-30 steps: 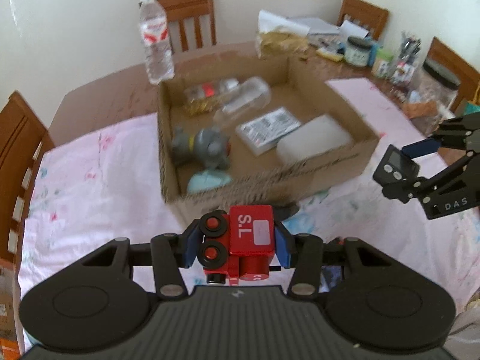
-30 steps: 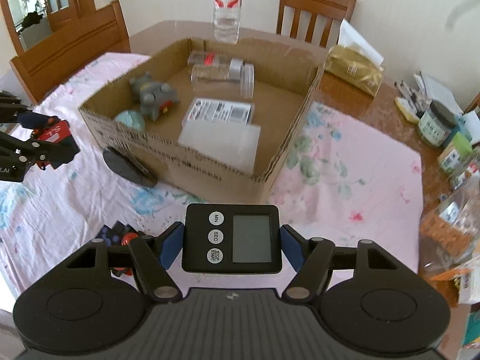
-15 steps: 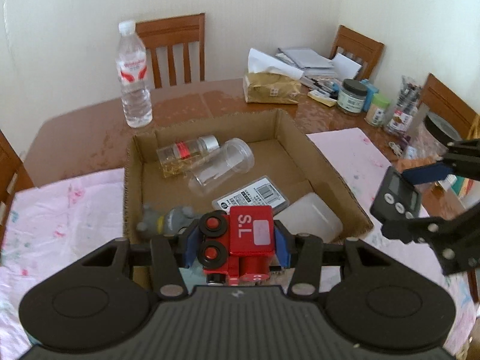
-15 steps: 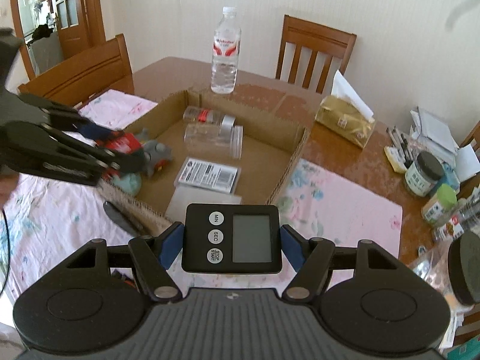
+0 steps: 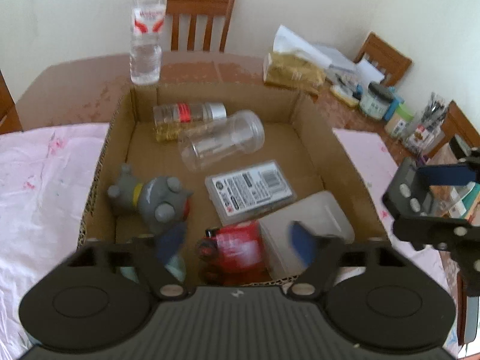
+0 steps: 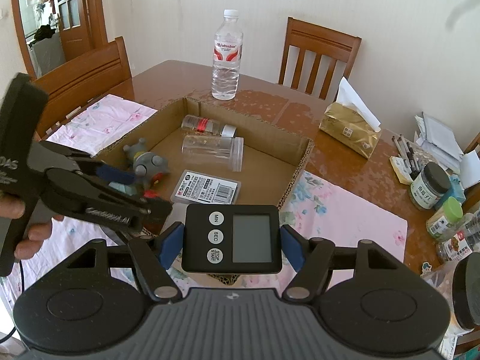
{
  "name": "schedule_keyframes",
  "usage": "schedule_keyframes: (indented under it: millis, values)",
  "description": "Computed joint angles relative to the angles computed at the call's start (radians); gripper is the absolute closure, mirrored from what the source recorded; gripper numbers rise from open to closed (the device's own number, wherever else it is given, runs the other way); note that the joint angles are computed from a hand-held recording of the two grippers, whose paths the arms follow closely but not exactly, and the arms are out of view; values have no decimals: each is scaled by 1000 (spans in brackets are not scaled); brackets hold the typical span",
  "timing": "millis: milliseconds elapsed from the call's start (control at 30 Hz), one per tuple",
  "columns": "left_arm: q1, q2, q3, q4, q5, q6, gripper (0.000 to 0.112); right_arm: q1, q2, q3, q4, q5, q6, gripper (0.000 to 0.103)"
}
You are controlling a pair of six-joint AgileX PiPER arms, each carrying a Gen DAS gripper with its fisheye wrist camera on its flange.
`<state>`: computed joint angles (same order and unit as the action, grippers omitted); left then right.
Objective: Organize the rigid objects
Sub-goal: 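Carry the red train into the box and open the left tool while the right tool carries the timer, then lower the black timer into the cardboard box and open the right tool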
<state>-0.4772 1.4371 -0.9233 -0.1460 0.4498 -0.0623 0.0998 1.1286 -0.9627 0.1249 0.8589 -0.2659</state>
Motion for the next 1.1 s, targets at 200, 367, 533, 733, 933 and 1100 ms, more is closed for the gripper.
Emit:
schedule_keyframes:
  millis: [200, 367, 533, 733, 933, 1100]
  values:
    - [-53, -80, 29, 208, -17, -181, 18, 6, 48, -28, 0, -20, -8, 29]
    - [-151, -180, 75, 591, 22, -522, 12, -3, 115, -74, 2, -41, -28, 29]
    - [-216, -265, 108, 780, 108, -695, 12, -21, 208, -138, 15, -65, -74, 29]
    - [-242, -354, 146, 859, 195, -796, 11, -19, 349, -223, -2, -101, -122, 29]
    - [-239, -409, 187, 894, 252, -870, 10, -3, 468, -283, -46, -136, -147, 29]
    - [-259, -434, 217, 925, 302, -934, 10, 8, 529, -317, -82, -157, -136, 29]
